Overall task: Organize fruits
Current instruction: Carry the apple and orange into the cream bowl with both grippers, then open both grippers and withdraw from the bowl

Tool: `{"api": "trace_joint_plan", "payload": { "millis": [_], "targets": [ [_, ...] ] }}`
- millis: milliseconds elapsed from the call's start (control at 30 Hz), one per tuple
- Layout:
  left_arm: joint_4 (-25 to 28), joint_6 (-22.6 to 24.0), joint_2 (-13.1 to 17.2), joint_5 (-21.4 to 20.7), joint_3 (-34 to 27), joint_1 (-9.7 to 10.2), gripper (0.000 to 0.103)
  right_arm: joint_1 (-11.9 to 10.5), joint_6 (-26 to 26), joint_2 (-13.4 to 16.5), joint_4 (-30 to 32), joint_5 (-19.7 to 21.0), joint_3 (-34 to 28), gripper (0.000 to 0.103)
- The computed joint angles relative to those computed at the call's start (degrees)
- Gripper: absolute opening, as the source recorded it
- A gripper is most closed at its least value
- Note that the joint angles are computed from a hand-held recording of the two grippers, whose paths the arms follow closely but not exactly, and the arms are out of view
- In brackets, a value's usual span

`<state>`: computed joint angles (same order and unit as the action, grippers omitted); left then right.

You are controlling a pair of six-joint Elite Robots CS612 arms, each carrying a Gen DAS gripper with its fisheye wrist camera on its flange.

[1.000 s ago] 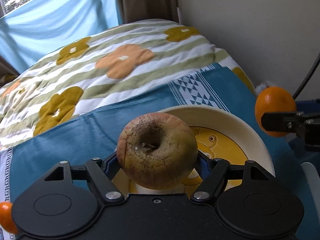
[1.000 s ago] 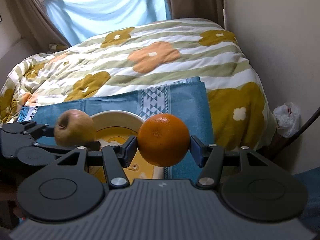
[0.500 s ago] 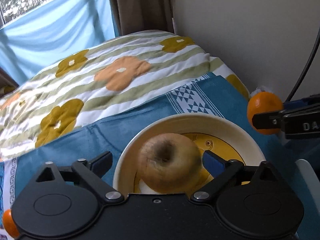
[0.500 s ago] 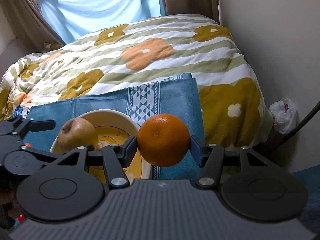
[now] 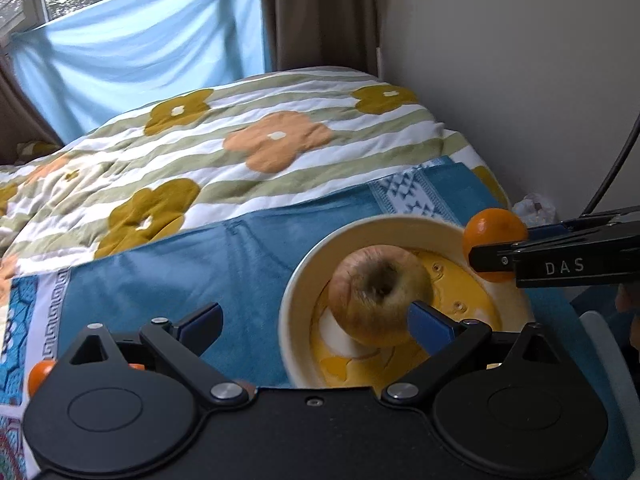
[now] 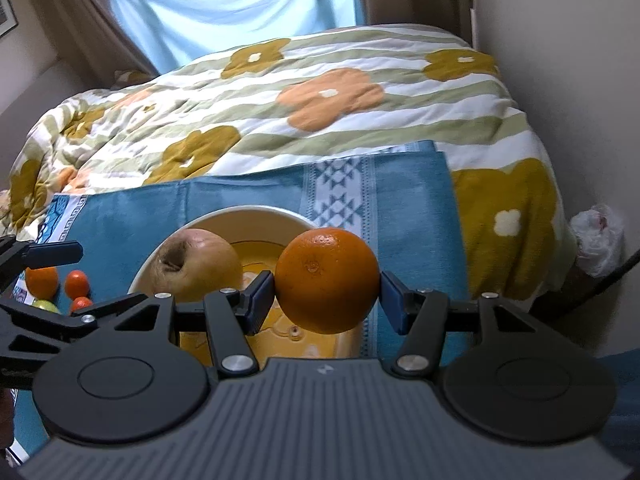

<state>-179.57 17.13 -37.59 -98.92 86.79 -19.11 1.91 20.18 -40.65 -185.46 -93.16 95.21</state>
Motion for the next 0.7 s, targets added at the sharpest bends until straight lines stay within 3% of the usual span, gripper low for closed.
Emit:
{"api": "trace_joint_plan", "payload": {
  "millis": [200,467,500,533,567,700],
  "targets": [
    [-1.1,-2.9,-1.3,1.8,2.6,0.80,0.101,0.3,-3.1,1.0,-0.3,1.4,-0.3,0.072],
    [-4.2,-7.5,-2.7,3.7,5.3,1.62,0.101,1.1,-8.2,1.6,-1.8,-0.7,-0.5,0.074],
    [-4.9,-7.9,-2.9,4.0,5.8,1.64,0.101,1.3,-8.7,1.6,-3.0,-1.6,-0.3,0.082],
    [-5.9,-8.4,-3.1,4.5,6.3,1.66,0.101,1.5,-9.2,1.5,-4.3,-2.4,0.0,0.098],
    [-6.6,-8.9,-3.3,4.9,6.7,1.70,0.101,1.7,-9.5,1.5,-5.3,-3.2,0.1,0.103],
    [-7.4,-11.0,-4.0,4.5,7.8,2.14,0.101,2.1,-9.8,0.9,-7.1,-4.9,1.1,0.103]
  ]
}}
